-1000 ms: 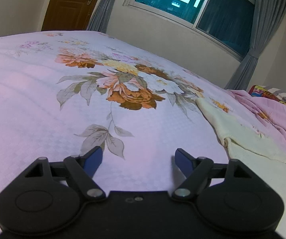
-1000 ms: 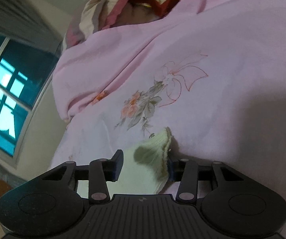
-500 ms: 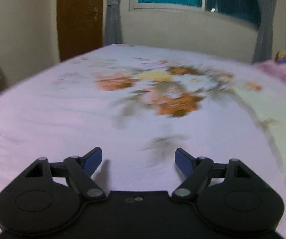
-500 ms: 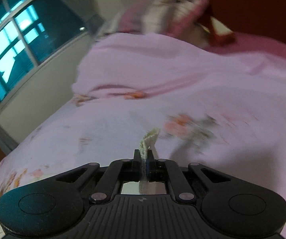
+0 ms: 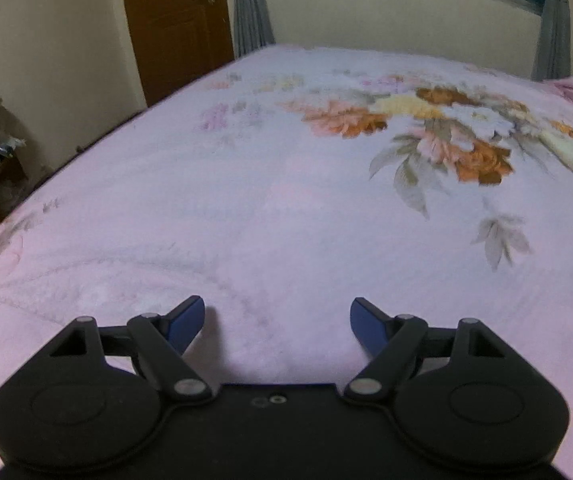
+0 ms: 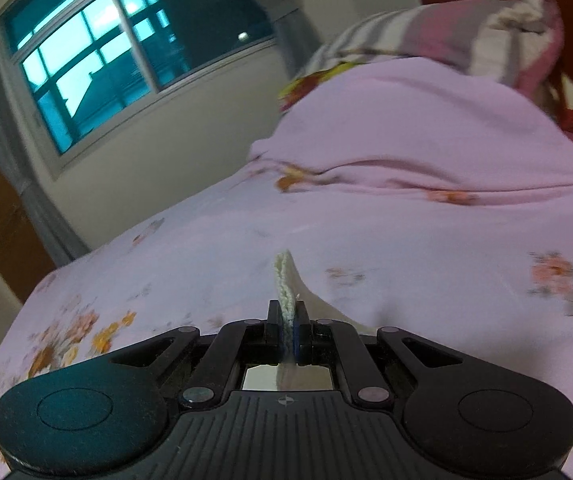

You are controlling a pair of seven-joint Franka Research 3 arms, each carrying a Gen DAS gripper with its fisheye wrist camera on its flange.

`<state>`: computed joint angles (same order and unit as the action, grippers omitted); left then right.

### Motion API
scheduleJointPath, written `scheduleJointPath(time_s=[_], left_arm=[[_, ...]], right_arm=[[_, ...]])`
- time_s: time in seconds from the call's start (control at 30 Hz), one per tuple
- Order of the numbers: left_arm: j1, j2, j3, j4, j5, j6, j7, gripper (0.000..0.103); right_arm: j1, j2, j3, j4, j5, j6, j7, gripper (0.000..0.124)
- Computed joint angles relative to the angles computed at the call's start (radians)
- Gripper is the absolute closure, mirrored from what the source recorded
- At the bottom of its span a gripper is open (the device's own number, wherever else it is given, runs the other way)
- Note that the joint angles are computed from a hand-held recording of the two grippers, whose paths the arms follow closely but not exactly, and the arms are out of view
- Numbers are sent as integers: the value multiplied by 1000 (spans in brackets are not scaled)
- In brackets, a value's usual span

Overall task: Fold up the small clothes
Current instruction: 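Fold the held sleeve over the sweater body with the right tool, release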

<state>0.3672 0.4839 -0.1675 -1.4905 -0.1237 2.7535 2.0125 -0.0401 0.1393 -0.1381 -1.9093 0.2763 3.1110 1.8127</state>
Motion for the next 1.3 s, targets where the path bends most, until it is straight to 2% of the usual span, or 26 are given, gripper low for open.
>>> scheduleJointPath(time_s=[0.07, 0.13, 0.3, 0.37, 0.43, 0.5, 0.63, 0.73, 0.83, 0.93, 0.97, 1.03, 1.07, 1.1, 1.13, 1.23, 1.3], left_arm=[[-16, 14, 34, 6, 24, 26, -47, 23], [10, 28, 12, 19, -12, 32, -71, 23], [36, 38, -11, -15, -1, 104, -67, 22], [44, 25, -8, -35, 5, 124, -74, 22], [73, 26, -25, -28, -7, 110, -56, 22], [69, 25, 0, -26, 8, 115, -77, 21], [128, 39, -47, 1, -51, 71, -40, 21], [145, 39, -66, -15, -88, 94, 0, 21], [162, 36, -88, -38, -117, 127, 31, 21], [196, 42, -128, -37, -170, 129, 65, 20], [192, 42, -124, -36, -174, 130, 66, 20], [147, 24, -69, -59, -144, 164, 18, 19], [95, 14, -4, -73, -122, 196, -34, 20], [60, 3, 47, -101, -40, 248, -144, 21], [49, -2, 64, -115, -25, 269, -184, 21], [111, 7, -6, -117, -51, 275, -167, 20], [119, 15, -13, -107, -24, 266, -188, 20]], right_arm=[[37, 39, -25, 39, -44, -8, 55, 119], [66, 77, -38, 77, -65, -16, 94, 119], [90, 166, 0, 186, -47, -36, 113, 119], [117, 208, -4, 240, -55, -54, 124, 119], [125, 246, 14, 291, -50, -64, 116, 119], [148, 292, 14, 351, -58, -83, 121, 119], [197, 364, 9, 450, -92, -123, 122, 119], [220, 420, 30, 527, -97, -143, 120, 119], [277, 478, -5, 606, -145, -186, 145, 119], [302, 546, -1, 701, -174, -230, 152, 119], [315, 568, -10, 732, -189, -248, 161, 119], [321, 610, -6, 794, -206, -276, 165, 119], [324, 614, -3, 799, -211, -277, 166, 119], [328, 627, -4, 820, -219, -285, 170, 119], [329, 646, -2, 851, -227, -294, 166, 119], [335, 670, 13, 889, -242, -302, 145, 119], [343, 709, 12, 952, -251, -329, 142, 119]])
